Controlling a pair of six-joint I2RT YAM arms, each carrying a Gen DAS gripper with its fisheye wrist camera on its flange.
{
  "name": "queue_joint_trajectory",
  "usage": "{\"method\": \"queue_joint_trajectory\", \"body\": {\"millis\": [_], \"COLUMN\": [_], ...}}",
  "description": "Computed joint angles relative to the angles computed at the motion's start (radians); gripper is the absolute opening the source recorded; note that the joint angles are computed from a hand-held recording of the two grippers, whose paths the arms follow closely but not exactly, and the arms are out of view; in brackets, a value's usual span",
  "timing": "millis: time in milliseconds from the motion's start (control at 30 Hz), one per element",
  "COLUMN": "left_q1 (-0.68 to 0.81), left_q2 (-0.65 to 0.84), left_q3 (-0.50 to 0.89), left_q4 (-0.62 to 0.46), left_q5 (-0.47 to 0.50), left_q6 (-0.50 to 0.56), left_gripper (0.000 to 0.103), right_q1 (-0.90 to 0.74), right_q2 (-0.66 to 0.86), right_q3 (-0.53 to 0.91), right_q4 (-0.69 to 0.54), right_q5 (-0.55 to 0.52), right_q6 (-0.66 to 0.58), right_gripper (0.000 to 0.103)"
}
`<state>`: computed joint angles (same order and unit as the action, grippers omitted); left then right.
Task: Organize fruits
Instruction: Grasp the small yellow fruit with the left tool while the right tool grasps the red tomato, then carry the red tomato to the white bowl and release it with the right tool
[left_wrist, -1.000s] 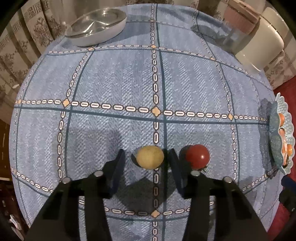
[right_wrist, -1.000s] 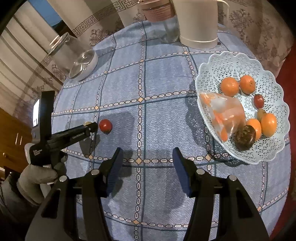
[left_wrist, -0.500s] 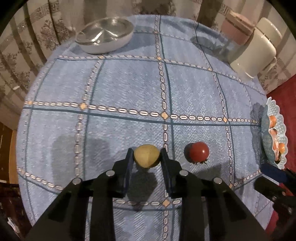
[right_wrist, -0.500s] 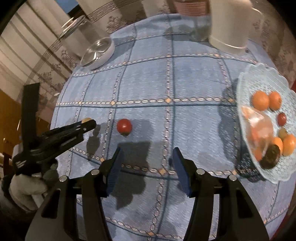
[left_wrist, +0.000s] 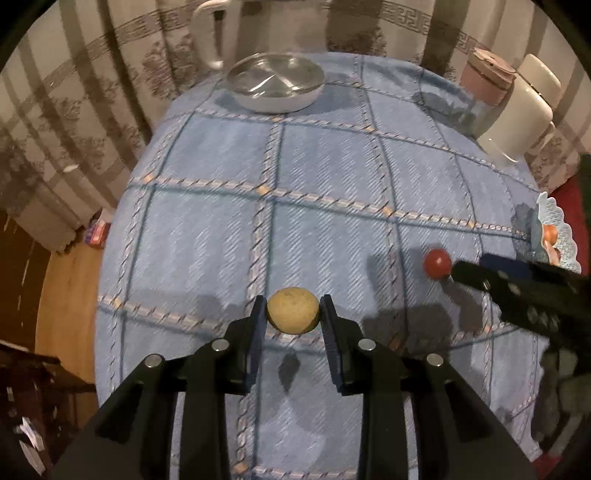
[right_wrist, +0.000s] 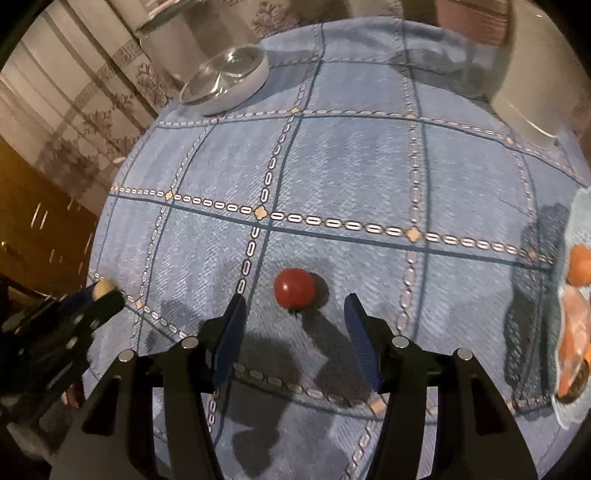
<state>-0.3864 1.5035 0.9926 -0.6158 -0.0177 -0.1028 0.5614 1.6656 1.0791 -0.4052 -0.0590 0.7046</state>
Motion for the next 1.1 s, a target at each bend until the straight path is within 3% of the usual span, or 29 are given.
{"method": "queue_joint_trajectory", "body": {"millis": [267,467,533,600,633,1100], "left_q1": [0.081,0.109,0.115,0.113,0.110,0.001], "left_q2": [-0.100,-0.130,-0.139,-0.147,-0.153,-0.220], "left_q3": [-0.087,-0.108,-0.112,-0.113,-0.114,-0.123], "left_q4": [-0.034,-0.042,-0.044,-0.047,-0.050,-0.083], "left_q5": [0.009,0.011,0.009,0.007,0.005,-0.037], "left_q6": [0.005,0.006,0.004,-0.001,-0.005,-0.081], "left_gripper": [0.030,0.030,0.030,0.030,0.030,0.030], "right_q1": [0.012,0.030,0.035,0.041,0.042,0.040], "right_q2": [0.150,0.192,0.201,0.203,0.201,-0.085], "right_q3": [0.116,0.155,0.168,0.176,0.174,-0.056], "right_q4": [-0.027,-0.057,-0.074,-0.096,-0.099,-0.083], "right_q5": [0.014,0.064,0.088,0.116,0.117,0.091], "right_q6": [-0.027,-0.057,-0.074,-0.094,-0.096,-0.062], "right_gripper": [0.056,0.048,0.042,0.029,0.029,0.029]}}
